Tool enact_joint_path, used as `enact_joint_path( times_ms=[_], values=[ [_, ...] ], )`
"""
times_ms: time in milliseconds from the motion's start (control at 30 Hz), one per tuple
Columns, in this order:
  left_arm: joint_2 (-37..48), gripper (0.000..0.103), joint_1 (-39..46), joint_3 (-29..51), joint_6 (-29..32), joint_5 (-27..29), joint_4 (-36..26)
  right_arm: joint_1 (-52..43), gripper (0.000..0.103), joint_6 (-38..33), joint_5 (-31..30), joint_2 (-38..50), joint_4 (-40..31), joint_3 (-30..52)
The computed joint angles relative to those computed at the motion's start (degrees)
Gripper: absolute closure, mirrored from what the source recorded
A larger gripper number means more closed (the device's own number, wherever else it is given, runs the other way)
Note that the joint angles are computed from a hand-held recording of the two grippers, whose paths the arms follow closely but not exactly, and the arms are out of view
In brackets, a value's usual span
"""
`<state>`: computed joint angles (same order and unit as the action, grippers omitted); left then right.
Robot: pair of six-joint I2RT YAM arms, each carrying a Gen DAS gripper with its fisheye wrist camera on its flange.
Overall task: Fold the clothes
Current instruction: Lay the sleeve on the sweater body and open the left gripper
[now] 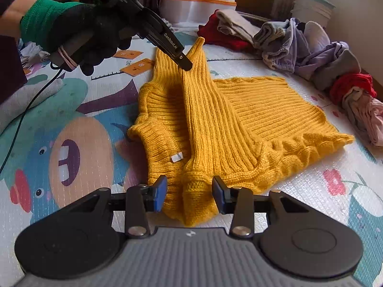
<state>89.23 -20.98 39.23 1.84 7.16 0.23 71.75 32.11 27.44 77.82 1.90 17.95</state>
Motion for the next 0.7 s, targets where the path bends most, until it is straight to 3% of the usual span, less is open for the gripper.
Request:
enact_joint_path(
  times_ms=[67,133,233,300,400,533,700],
  values=[
    [1.7,0.096,0.5,1.0,-0.2,0.5,-1.3,-2.3,0.054,-1.2,-3.5,1.7,2.6,-0.2],
    [2.1,0.081,1.2,1.4,-1.3,-0.8,-1.3,-4.4,0.047,-2.3,-6.9,3.0,4.5,-0.4],
    [2.0,0.077,2.2,2.8,-3.6,-7.3,-0.9,-5.6,0.041,-3.4,-9.2,3.7,6.7,-1.0],
    [2.2,0.077,0.8,3.7,-2.4,-15.0,1.4,-5.9,0.040,-4.0,-9.8,4.1,7.9,-1.5],
    [4.1,0.077,-0.9,8.3,-2.3,-10.1,1.0,-6.5,0.040,-3.9,-10.5,3.9,8.6,-1.9],
    [11.3,0.077,-8.0,19.4,-1.2,1.5,-3.6,-6.3,0.038,-4.0,-10.4,4.3,7.4,-0.9],
    [23.8,0.077,-16.6,39.4,0.0,9.5,-13.5,-6.0,0.038,-3.6,-10.2,4.7,6.9,-0.4]
  ],
)
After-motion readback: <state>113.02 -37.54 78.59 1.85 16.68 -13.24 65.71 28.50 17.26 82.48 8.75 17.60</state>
